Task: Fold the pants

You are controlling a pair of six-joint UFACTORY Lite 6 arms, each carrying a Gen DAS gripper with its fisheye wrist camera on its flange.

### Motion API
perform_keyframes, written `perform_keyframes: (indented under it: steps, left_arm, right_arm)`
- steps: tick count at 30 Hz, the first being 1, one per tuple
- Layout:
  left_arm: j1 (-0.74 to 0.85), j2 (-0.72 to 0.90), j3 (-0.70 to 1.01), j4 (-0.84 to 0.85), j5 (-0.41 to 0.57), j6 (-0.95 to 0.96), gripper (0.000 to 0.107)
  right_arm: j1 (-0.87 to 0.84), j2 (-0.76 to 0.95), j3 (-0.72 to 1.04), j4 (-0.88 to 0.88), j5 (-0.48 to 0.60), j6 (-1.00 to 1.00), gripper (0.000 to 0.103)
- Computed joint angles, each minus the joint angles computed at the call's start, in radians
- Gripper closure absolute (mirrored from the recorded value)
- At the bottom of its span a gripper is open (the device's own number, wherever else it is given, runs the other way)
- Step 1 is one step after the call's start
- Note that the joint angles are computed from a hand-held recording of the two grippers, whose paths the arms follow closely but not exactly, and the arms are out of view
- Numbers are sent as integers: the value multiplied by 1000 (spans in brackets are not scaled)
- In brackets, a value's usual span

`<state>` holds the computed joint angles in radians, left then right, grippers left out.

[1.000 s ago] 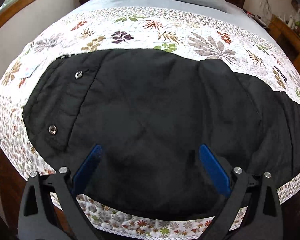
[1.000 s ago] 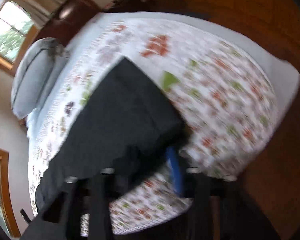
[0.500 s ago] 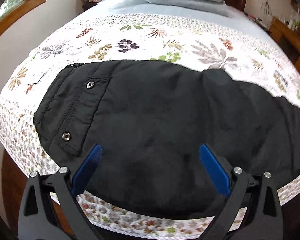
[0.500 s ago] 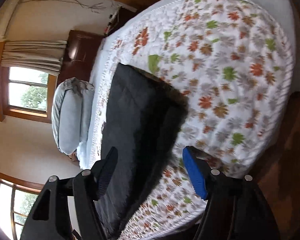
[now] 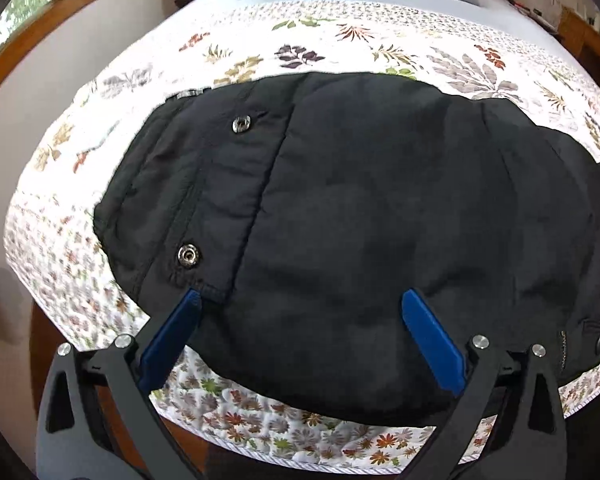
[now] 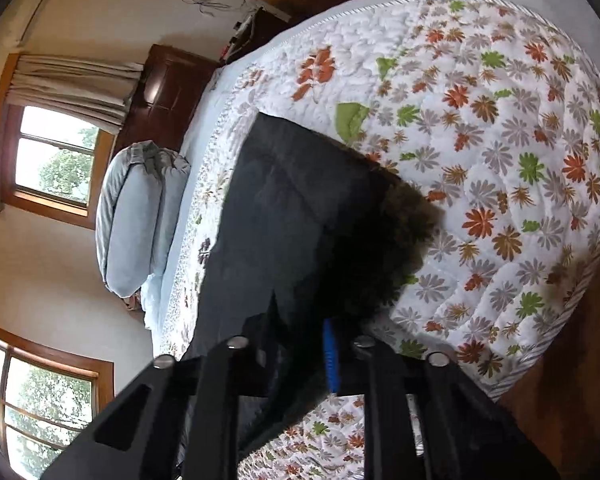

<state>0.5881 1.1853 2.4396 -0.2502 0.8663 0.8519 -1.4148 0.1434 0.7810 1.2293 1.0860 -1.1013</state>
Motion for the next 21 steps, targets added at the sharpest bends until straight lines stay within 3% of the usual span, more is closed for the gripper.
perform_keyframes:
  steps: [11, 17, 21]
  left_arm:
    - [6, -10, -48, -35, -30, 29, 6]
    - [18, -34, -93, -73, -42, 79, 6]
    - [27, -40, -100, -93, -36, 106, 6]
  right_arm:
    - [187, -331, 39, -83, -64, 179, 93]
    - [375, -489, 102, -185, -144, 343, 93]
    - [585, -563, 155, -322, -243, 500, 93]
